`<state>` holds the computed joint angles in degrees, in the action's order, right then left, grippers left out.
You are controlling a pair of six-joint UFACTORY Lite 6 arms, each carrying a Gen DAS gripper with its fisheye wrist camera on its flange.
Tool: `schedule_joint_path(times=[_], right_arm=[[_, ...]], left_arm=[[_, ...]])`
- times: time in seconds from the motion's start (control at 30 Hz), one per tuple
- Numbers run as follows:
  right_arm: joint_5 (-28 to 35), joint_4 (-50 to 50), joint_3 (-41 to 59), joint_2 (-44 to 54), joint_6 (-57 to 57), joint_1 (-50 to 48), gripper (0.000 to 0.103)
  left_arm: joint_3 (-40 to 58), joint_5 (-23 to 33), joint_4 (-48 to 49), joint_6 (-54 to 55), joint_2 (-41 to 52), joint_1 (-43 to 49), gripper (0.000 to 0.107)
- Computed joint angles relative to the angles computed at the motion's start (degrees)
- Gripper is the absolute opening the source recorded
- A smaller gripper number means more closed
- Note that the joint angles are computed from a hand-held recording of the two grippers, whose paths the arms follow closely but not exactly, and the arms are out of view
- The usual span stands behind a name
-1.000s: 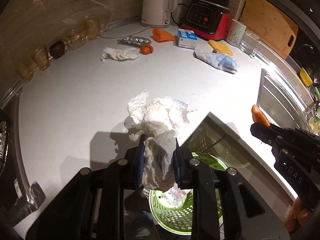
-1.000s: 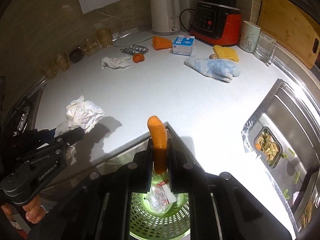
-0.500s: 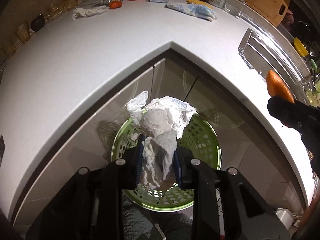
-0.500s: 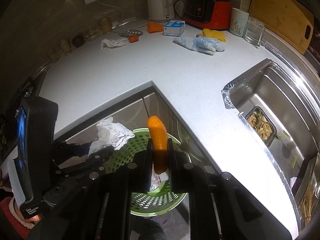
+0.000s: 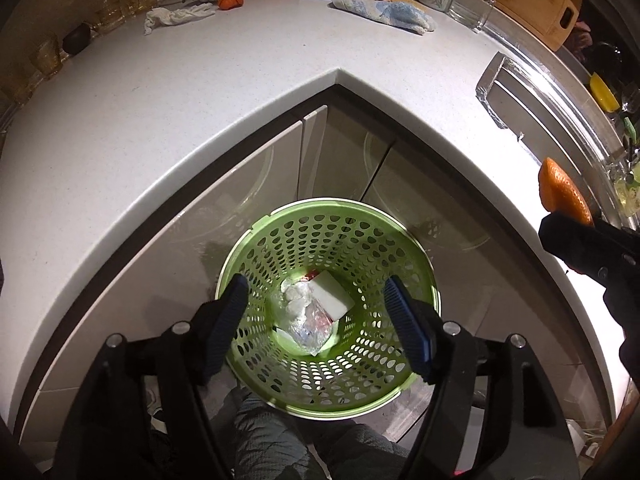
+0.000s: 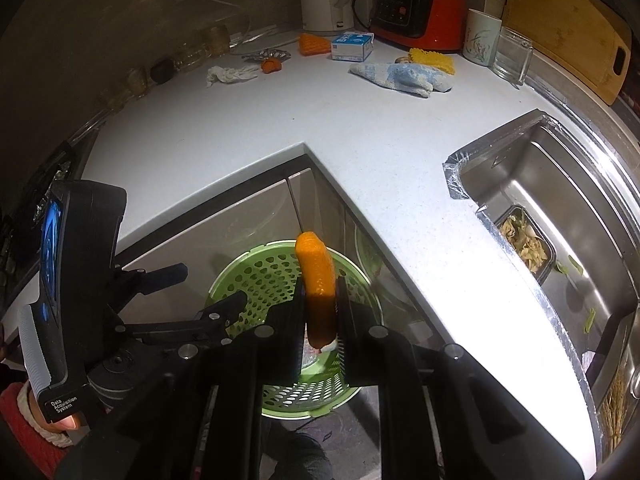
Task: Collect trash
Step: 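Carry both items over the green basket and open both grippers, then move the left gripper to the second crumpled tissue and close on it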
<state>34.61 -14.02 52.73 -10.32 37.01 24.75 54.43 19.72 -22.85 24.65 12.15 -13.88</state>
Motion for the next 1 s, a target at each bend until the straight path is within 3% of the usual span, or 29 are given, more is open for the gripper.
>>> schedule_joint_path(times=[0.37, 0.4, 0.47, 0.5, 0.83, 1.0], right_arm=[[-5.96, 6.65, -2.07, 3.22, -7.67, 1.81, 0.019], [-6.42, 6.8, -2.19, 3.92, -7.9, 2.19, 0.023], [-7.13, 6.93, -2.49, 5.21, -7.99, 2.91, 0.049], [-7.36, 5.27, -2.62, 5.64, -6.07, 3.53, 0.052], [-5.51, 1.85, -0.44, 4.5, -3.01, 3.99, 0.069], [-3.2, -0.17, 2.09, 2.96, -1.57, 4.53, 0.084]], left_arm=[[2.98, -0.75, 11.92, -9.09, -3.91, 6.36, 0.087], [3.27, -0.87, 14.1, -11.38, -3.88, 6.51, 0.088], [3.96, -0.7, 15.73, -13.07, -3.72, 7.8, 0.088], [4.19, -0.56, 14.83, -12.14, -3.54, 8.54, 0.088], [5.7, 1.28, 10.84, -9.26, -4.27, 11.49, 0.089], [7.51, 3.0, 9.86, -9.03, -5.53, 11.77, 0.091]])
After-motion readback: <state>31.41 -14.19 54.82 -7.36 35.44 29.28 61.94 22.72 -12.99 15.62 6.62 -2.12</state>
